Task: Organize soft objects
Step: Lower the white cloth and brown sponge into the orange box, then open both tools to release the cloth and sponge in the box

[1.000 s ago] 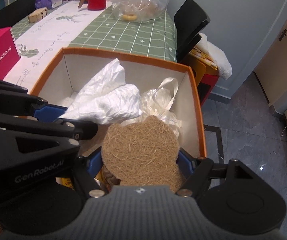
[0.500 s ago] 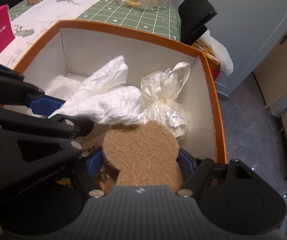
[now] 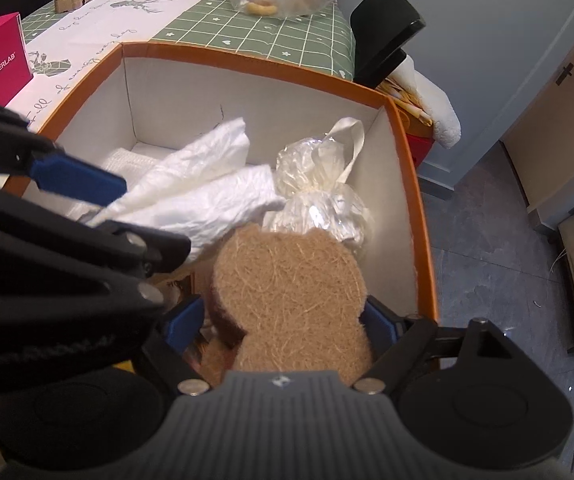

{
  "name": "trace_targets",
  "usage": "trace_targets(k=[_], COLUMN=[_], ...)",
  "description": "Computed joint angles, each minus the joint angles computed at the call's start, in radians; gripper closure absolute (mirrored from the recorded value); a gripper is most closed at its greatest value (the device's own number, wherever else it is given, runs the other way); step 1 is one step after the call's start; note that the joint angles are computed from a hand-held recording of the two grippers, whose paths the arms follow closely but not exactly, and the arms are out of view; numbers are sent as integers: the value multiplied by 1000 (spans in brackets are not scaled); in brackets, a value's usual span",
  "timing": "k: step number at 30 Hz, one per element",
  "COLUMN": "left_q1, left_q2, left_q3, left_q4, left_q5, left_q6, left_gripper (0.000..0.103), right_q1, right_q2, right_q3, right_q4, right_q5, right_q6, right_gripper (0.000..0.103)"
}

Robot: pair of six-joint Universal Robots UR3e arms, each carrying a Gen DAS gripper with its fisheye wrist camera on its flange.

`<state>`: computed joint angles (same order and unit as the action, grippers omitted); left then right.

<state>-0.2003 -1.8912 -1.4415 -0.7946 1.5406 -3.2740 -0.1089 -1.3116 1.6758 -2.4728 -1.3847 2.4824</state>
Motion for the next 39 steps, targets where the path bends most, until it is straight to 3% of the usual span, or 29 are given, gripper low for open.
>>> trace_targets(k=[16, 22, 29, 33, 36, 39], left_q1=[1, 5, 26, 15, 46, 86], left_q2=[211, 331, 517, 568, 590, 656], left_q3=[30, 29, -186, -285, -336, -479], left_q4=[-128, -150, 28, 31, -4, 97], left_q5=[0, -6, -2, 60, 20, -35], left_q6=[-3, 1, 5, -45, -87, -84], left_gripper=[42, 22, 0, 0, 0, 0], right_q1=[-45, -98, -112, -133, -184, -204], right_q2=[-277, -455, -650, -734, -812, -882], right_q3=[16, 45, 189, 275, 376, 502], right_q4=[182, 245, 177, 149, 131, 53], right_q5=[32, 73, 39, 49, 100, 105], right_q6=[11, 86, 145, 229, 275, 316], right_gripper=[7, 3, 3, 3, 3, 3])
